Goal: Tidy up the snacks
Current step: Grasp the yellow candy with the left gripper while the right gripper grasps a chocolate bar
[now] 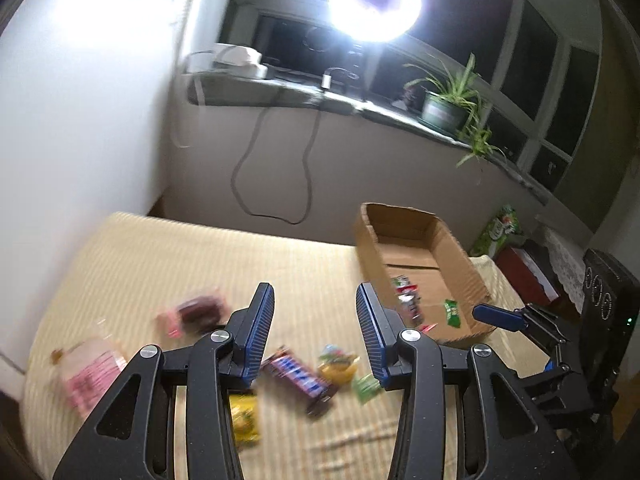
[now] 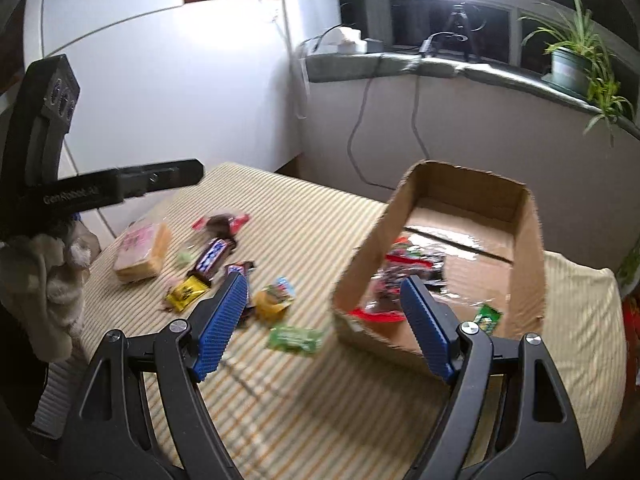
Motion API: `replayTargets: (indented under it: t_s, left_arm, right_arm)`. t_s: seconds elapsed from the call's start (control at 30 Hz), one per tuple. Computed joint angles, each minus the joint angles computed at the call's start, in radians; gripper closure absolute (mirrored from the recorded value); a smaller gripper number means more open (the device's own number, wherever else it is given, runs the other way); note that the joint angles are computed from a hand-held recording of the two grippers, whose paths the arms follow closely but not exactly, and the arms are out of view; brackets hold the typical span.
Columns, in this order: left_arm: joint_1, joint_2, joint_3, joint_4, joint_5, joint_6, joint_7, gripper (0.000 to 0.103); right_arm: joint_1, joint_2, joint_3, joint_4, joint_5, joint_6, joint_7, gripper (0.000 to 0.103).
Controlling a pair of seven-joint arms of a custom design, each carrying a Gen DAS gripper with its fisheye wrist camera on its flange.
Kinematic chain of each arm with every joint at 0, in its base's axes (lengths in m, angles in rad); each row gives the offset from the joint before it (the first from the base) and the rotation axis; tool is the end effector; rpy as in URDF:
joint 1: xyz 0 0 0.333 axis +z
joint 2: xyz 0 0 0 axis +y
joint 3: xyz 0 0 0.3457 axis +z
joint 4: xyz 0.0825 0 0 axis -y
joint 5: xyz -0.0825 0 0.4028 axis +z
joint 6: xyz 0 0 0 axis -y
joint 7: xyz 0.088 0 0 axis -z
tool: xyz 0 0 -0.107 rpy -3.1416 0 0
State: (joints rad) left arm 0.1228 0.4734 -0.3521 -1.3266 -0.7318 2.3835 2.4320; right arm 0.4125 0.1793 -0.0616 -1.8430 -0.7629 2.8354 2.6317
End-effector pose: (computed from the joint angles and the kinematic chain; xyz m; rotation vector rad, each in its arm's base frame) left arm 0.7609 -0.1170 0.5710 -1.2310 2.3587 -1.3802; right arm 0.6188 0.2676 0.5343 -1.5922 1.7003 -0.7173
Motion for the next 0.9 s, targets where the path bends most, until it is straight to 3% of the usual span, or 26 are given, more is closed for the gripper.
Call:
replayTargets:
  t_s: [0.4, 0.67, 0.9]
  left_arm:
    - [0.045, -0.038, 0.055, -0.131, 0.017, 0.025, -0.057, 0.062]
    - [0.034, -0.048, 0.046, -0.199, 0.053, 0.006, -0.016, 0.062]
    - [-0.002, -0.031, 0.057, -0.213, 0.13, 0.053, -0.019, 0.062]
  right_arm:
    - [0.038, 0.128, 0.01, 0.113, 0.228, 0.014, -0.242, 0.022]
    - [0.022, 0.223, 0.045, 0.208, 0.48, -0.012, -0.47, 0.051]
    - [0.035, 0.302, 0.037, 0.306, 0.62, -0.063, -0.6, 0.06]
